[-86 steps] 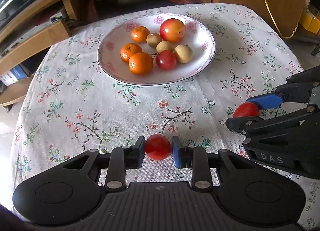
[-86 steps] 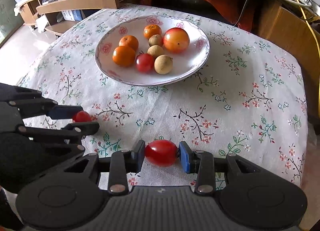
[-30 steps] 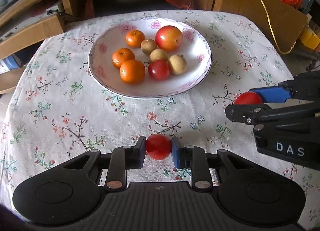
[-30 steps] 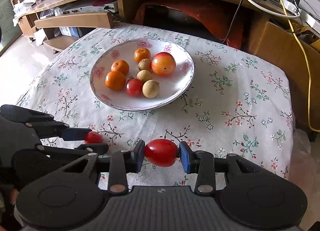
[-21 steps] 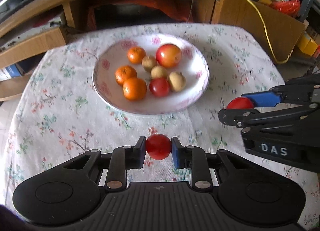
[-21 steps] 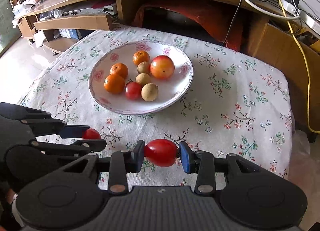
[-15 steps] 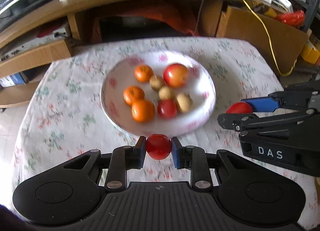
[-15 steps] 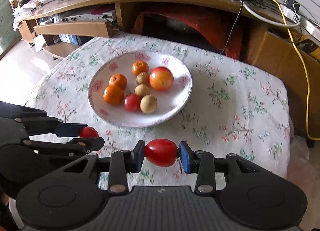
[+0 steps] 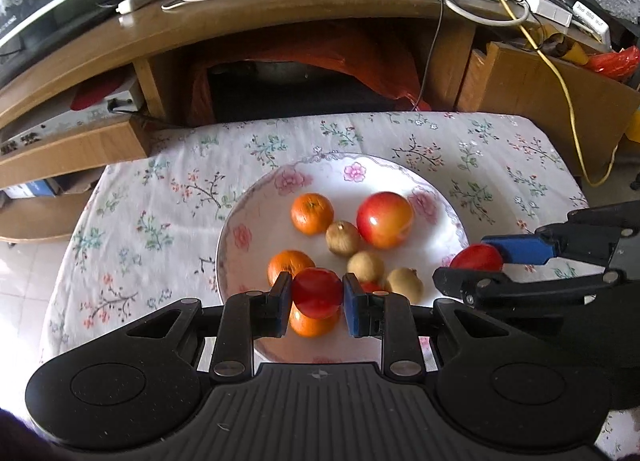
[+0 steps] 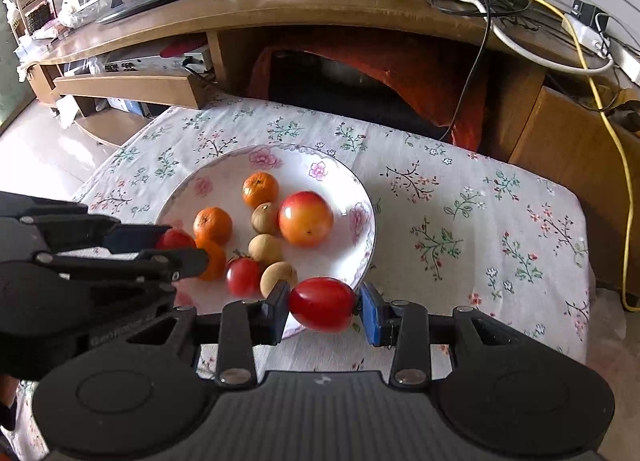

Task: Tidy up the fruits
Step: 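Lower both cherry tomatoes into the bowl and open both grippers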

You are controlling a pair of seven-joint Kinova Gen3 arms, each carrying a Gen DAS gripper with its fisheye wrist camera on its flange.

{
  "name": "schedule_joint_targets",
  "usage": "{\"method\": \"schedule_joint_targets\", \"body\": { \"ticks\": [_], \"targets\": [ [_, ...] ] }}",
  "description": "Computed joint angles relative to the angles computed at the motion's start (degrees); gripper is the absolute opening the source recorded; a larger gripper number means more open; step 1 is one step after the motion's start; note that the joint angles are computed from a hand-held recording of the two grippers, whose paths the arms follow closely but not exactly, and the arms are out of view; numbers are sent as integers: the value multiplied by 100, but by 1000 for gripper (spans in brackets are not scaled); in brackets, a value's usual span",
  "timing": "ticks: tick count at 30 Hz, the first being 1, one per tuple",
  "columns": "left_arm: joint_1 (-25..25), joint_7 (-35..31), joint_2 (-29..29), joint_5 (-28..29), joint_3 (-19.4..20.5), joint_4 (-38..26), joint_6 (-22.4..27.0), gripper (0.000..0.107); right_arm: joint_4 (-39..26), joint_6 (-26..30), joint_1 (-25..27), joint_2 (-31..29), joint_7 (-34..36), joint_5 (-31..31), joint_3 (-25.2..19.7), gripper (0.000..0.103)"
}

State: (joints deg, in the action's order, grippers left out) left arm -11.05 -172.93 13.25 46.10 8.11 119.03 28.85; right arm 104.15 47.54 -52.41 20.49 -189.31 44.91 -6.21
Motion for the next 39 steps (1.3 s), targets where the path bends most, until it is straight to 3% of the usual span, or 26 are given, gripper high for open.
{"method": "schedule_joint_targets", "body": {
  "ticks": [11,21,39],
  "targets": [
    [98,239,144,-208,122,-81,-340,33,-9,-356,116,155,69,17,160,39],
    [11,459,189,-420,308,-94,-518,33,-87,-350,54,278,109,128,258,39],
    [-138,156,85,-91,440,1,-651,45,-92,-148,-66,288,-176,364,260,39]
  ]
}}
